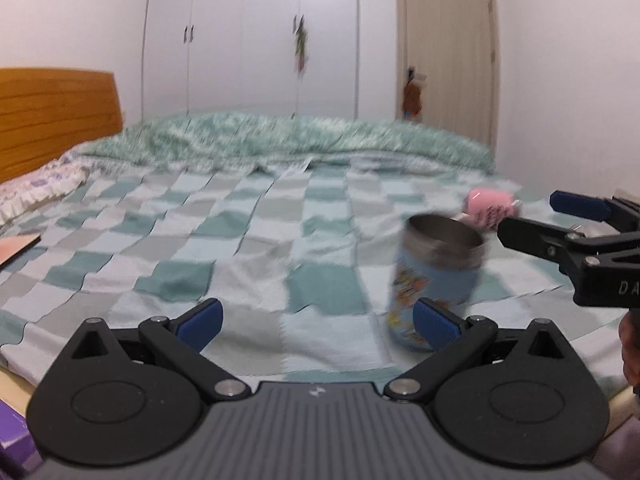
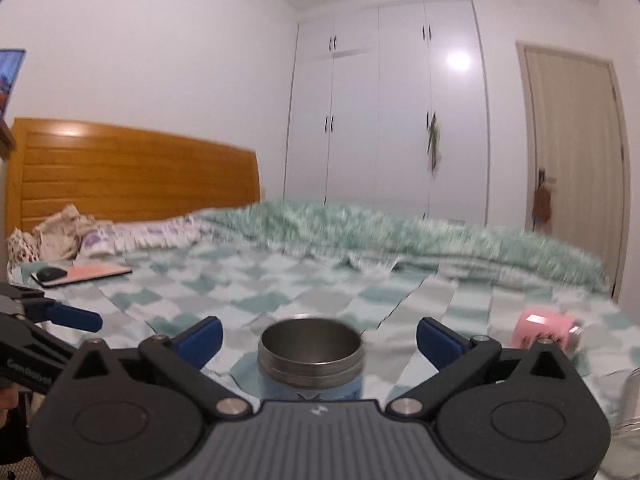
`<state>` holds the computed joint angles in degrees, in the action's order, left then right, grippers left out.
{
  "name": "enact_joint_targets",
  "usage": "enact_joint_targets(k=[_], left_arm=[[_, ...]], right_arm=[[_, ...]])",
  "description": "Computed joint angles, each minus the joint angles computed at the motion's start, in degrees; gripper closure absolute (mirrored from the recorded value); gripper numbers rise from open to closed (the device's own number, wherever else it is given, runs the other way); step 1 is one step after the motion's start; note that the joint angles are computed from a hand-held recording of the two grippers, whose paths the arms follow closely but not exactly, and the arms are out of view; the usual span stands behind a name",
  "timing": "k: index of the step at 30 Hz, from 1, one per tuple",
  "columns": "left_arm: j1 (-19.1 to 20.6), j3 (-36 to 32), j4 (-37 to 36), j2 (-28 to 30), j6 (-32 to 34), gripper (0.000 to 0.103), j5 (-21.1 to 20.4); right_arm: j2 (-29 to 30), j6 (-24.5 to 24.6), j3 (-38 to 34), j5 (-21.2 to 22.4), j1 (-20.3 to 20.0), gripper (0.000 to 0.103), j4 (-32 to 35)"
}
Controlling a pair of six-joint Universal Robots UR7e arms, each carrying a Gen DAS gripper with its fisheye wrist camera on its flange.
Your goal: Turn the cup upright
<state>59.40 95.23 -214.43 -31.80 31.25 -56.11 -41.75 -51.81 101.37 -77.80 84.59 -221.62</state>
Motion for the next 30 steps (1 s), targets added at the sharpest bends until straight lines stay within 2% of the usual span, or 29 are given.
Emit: enact_joint_targets(k=[6, 9, 13, 17, 23, 27, 30], left_arm=[[-4.0, 6.0, -13.7, 2.2, 1.7, 0.0, -4.1], [-5.9, 7.3, -21.6, 5.6, 1.9, 0.0, -5.0], [-7.7, 6.6, -29.7, 11.0, 2.2, 0.0, -4.4], [-8.8, 2.9, -38.1, 17.2, 6.1, 0.0, -3.2], [-9.3, -0.2, -41.3, 21.2, 9.4, 0.0, 0.2], [-9.2, 0.1, -42.6, 21.4, 9.9, 0.0, -1.1], [-9.4, 0.3, -43.1, 21.8, 10.7, 0.0, -1.2]], right_arm=[[-6.7, 0.3, 11.5, 5.0, -4.1, 0.0, -10.0], [-9.2, 0.5, 16.6, 6.3, -7.2, 0.0, -14.8], [-10.8, 1.0, 21.7, 7.8, -12.0, 0.0, -21.3], [-10.9, 1.7, 24.7, 11.0, -17.5, 0.0, -27.6], [-9.7, 2.1, 26.6, 16.0, -23.7, 0.0, -32.4], [-10.1, 3.2, 27.1, 18.5, -25.1, 0.0, -33.1], [-10.2, 4.9, 26.8, 18.6, -25.2, 0.0, -33.4]])
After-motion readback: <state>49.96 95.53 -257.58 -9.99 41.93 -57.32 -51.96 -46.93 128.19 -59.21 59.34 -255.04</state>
